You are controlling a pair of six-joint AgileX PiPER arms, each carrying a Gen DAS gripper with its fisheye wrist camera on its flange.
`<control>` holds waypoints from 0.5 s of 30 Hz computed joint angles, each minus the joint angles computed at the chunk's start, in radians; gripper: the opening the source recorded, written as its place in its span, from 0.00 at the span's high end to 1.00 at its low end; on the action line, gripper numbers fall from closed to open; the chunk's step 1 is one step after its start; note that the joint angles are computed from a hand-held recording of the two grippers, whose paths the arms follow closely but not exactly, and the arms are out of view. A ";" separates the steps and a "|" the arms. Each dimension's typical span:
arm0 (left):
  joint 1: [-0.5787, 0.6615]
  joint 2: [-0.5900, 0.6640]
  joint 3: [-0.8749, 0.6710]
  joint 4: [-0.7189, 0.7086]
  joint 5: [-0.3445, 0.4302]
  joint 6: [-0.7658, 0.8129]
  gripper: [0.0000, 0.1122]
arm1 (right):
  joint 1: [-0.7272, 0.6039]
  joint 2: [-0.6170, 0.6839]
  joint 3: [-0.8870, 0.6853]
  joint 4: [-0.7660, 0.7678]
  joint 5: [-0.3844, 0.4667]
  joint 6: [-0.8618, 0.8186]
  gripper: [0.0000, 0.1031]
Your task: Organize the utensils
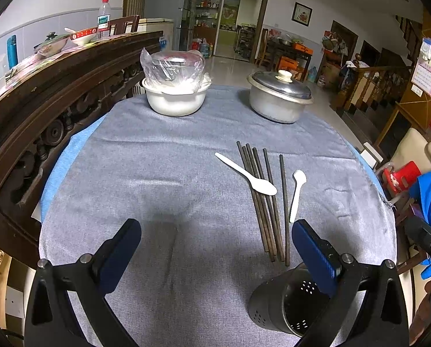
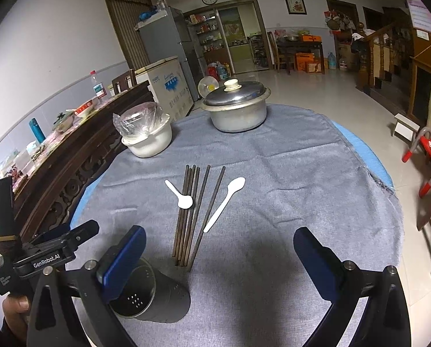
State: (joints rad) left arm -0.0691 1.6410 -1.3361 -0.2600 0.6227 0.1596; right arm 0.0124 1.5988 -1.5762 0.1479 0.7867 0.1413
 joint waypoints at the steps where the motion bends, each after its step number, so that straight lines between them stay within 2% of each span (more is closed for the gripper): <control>1: -0.001 0.001 0.000 0.001 0.000 0.000 0.08 | 0.000 0.001 -0.001 0.001 0.001 0.000 0.00; 15: -0.006 0.007 0.002 0.003 -0.006 -0.003 0.08 | -0.006 0.013 -0.011 0.013 0.009 -0.008 0.00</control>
